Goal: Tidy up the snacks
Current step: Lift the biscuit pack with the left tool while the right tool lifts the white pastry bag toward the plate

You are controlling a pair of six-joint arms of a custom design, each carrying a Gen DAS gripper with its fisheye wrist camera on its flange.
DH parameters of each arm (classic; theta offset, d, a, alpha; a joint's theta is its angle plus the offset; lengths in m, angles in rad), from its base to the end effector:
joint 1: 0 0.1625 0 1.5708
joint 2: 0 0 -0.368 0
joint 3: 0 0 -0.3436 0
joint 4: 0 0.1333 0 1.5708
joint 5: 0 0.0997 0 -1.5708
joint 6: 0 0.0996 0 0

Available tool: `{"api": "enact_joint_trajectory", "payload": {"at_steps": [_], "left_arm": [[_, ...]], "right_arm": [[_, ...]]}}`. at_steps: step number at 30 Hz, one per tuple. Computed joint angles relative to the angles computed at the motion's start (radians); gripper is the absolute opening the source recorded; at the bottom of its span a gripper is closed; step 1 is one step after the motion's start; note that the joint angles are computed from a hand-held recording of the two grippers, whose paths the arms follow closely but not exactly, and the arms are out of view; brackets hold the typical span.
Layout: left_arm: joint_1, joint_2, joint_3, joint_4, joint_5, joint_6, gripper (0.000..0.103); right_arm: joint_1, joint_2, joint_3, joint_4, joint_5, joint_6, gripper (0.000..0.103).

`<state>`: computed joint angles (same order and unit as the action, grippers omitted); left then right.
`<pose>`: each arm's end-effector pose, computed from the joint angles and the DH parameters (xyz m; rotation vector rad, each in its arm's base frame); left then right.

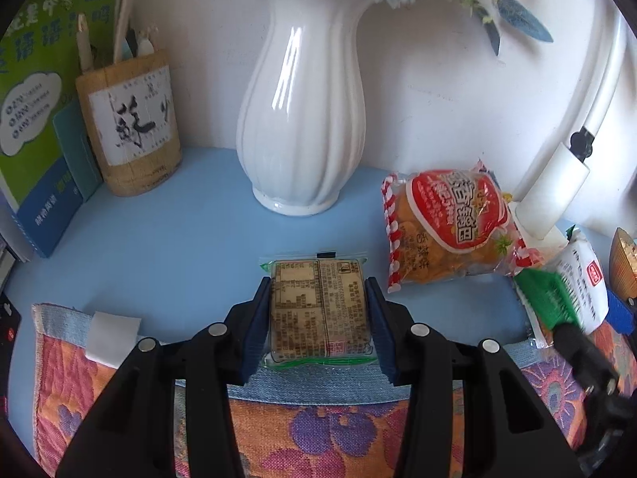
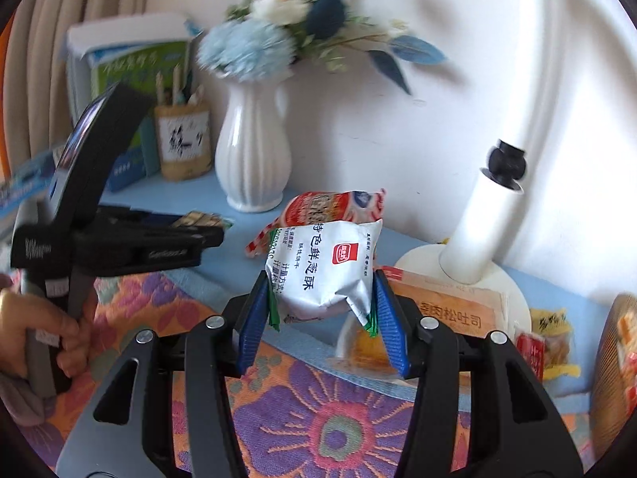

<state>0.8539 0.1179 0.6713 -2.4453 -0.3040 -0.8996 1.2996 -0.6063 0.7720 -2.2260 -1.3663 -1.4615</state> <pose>-0.2940 -0.6848 -0.1459 -0.2513 2.0384 -1.1505 -0.0597 -0.7879 0.2763 1.6414 -2.2954 0.6768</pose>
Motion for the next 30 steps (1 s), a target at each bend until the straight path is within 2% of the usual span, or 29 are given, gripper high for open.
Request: {"api": "enact_joint_trajectory", "payload": {"at_steps": [4, 6, 8, 10, 13, 16, 18, 20, 24, 26, 30], "left_arm": [[-0.024, 0.018, 0.0, -0.046, 0.068, 0.009, 0.044], [-0.039, 0.05, -0.026, -0.135, 0.102, 0.086, 0.044], [-0.054, 0.086, -0.073, -0.198, 0.132, 0.167, 0.044], [-0.057, 0.114, -0.12, -0.217, 0.124, 0.216, 0.044], [-0.064, 0.127, -0.147, -0.187, 0.123, 0.217, 0.044], [-0.069, 0.101, -0.108, -0.134, 0.121, 0.141, 0.044], [-0.068, 0.103, -0.108, -0.162, 0.12, 0.145, 0.044], [-0.056, 0.125, -0.137, -0.225, 0.12, 0.206, 0.044], [-0.054, 0.138, -0.159, -0.222, 0.125, 0.222, 0.044], [-0.056, 0.169, -0.2, -0.297, 0.128, 0.3, 0.044], [-0.056, 0.175, -0.209, -0.303, 0.128, 0.306, 0.044]], "right_arm": [[-0.019, 0.011, -0.042, 0.014, 0.072, 0.059, 0.052], [-0.03, -0.022, 0.022, -0.079, 0.089, 0.102, 0.052], [-0.058, -0.067, 0.073, -0.098, 0.165, 0.136, 0.052], [-0.067, -0.067, 0.057, -0.081, 0.174, 0.16, 0.052], [-0.071, -0.054, 0.018, -0.051, 0.175, 0.199, 0.052], [-0.079, -0.048, -0.015, -0.005, 0.193, 0.206, 0.052], [-0.085, -0.051, -0.016, 0.008, 0.212, 0.212, 0.052], [-0.088, -0.04, -0.046, 0.033, 0.215, 0.23, 0.052], [-0.103, -0.039, -0.076, 0.089, 0.262, 0.242, 0.052], [-0.109, -0.036, -0.091, 0.115, 0.285, 0.246, 0.052], [-0.115, -0.032, -0.115, 0.158, 0.31, 0.252, 0.052]]}}
